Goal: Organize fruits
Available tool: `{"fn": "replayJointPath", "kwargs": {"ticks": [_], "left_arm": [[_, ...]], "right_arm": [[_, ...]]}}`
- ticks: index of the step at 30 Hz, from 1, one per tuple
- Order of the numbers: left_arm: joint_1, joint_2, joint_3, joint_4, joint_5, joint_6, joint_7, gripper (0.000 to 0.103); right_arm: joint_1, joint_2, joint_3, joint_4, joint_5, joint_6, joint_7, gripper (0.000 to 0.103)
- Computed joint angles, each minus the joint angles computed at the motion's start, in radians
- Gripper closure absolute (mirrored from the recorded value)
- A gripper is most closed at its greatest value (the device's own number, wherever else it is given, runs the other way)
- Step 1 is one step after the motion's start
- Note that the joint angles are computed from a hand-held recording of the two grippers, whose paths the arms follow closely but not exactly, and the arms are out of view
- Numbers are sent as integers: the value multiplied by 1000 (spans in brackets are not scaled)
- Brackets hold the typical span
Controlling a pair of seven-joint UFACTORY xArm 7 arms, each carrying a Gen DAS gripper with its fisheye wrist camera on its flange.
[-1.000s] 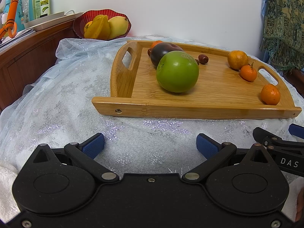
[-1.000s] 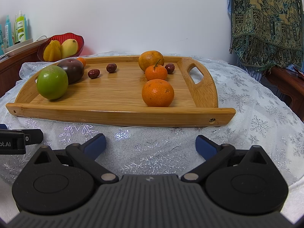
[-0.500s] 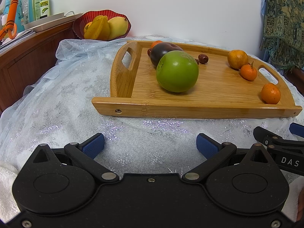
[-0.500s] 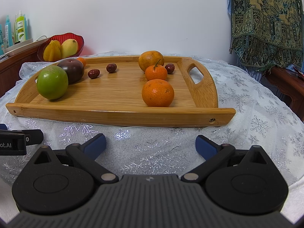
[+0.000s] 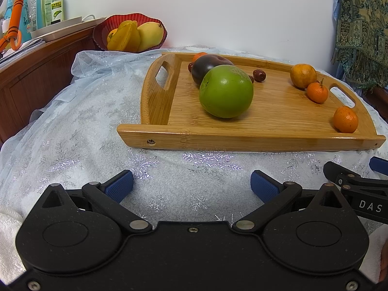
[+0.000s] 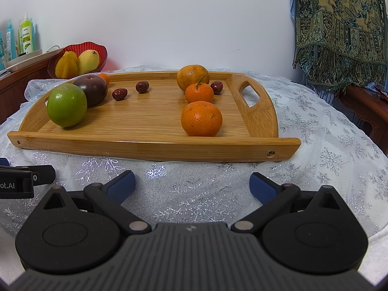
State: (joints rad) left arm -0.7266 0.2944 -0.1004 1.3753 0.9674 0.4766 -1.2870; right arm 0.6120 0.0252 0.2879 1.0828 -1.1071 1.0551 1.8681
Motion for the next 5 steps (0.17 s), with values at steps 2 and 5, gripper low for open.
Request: {"fn": "replayJointPath", "kwargs": {"ticks": [2,5], "left_arm": [[-2,1,3,1,7,0,-6,0],[-3,4,3,7,9,6,-8,0]], "right_arm": [[0,0,-1,-1,-3,-2,3,0],[-7,-6,-5,-8,-6,-22,5,0]]}}
